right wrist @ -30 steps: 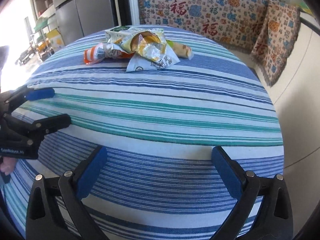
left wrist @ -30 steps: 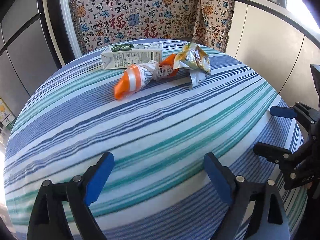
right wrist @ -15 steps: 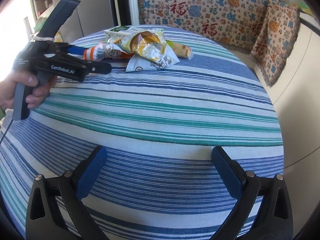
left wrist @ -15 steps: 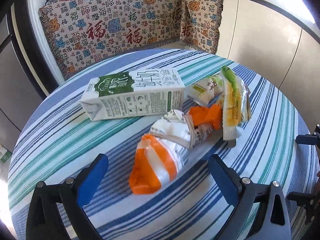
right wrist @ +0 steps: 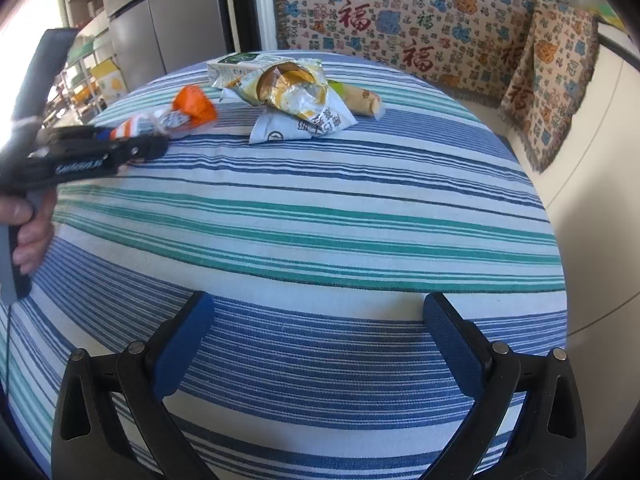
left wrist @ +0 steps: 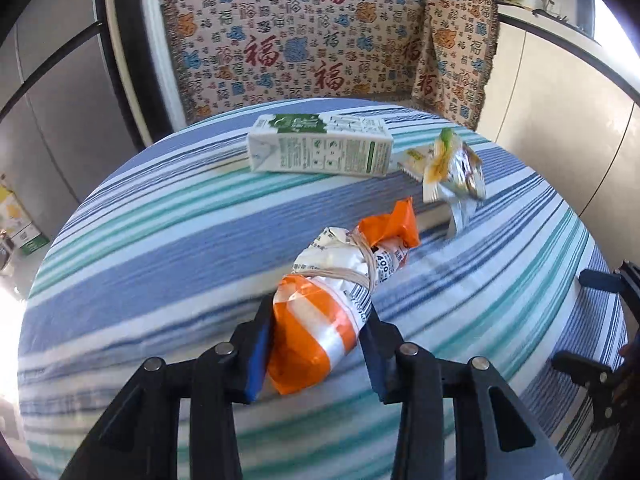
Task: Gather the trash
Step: 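Grasp the yellow chip bag with the right tool while the left tool holds the bag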
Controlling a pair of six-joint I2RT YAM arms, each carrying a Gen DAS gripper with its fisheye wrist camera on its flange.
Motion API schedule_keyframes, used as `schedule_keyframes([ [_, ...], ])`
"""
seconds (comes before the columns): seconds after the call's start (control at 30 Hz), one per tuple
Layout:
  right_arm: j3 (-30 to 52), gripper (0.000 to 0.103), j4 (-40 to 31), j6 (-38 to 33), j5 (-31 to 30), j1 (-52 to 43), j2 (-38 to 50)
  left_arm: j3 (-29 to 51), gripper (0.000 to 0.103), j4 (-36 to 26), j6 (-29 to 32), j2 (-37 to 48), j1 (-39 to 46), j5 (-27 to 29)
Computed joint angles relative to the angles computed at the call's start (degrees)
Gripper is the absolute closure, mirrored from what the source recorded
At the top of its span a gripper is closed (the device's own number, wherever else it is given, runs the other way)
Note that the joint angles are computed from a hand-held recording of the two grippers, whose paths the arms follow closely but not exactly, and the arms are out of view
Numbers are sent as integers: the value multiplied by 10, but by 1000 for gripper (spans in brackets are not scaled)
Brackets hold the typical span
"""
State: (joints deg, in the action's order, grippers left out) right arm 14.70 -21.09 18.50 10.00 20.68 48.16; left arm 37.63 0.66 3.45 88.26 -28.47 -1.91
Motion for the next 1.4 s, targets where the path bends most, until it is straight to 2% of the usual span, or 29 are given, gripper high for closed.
schedule_keyframes([
  [0.07, -1, 0, 0, -1, -1, -1, -1, -43, 62, -24, -38, -55, -32, -50],
  [0.2, -1, 0, 0, -1, -1, -1, -2, -89, 60, -69, -90, -125, -79, -71],
  [0.3, -1, 0, -3, -2, -1, -4, -5, -103, 42, -62, -95, -130, -108, -82],
  [0.37, -2, 0, -5, -5, -4, -6, -8, -110, 37, -34, -96, -122, -124, -111],
  [0.47, -2, 0, -6, -5, -4, -7, -9, -113, 36, -8, -90, -110, -110, -86],
  [0.57, -3, 0, -5, -6, -5, -8, -10, -103, 29, -10, -87, -99, -84, -55],
  [0.83, -5, 0, -9, -11, -9, -14, -17, -97, 29, -12, -88, -97, -27, -53],
  [0.93, 32, 1, -5, -28, -34, -54, 41, -98, 28, -12, -85, -99, -15, -51],
  [1.07, 136, 1, 23, -6, -64, -107, 125, -96, 24, -11, -87, -95, -14, -55],
  [1.27, 335, 2, 34, 19, -35, -75, 344, -91, 24, -13, -79, -92, -6, -41],
  [1.33, 384, 10, 7, 6, -12, -64, 408, -91, 24, -14, -81, -93, -8, -41],
  [1.37, 396, 25, -7, -1, -17, -71, 427, -90, 24, -14, -81, -93, -9, -41],
  [1.4, 390, 44, -13, 1, -21, -80, 425, -90, 24, -15, -81, -93, -8, -40],
])
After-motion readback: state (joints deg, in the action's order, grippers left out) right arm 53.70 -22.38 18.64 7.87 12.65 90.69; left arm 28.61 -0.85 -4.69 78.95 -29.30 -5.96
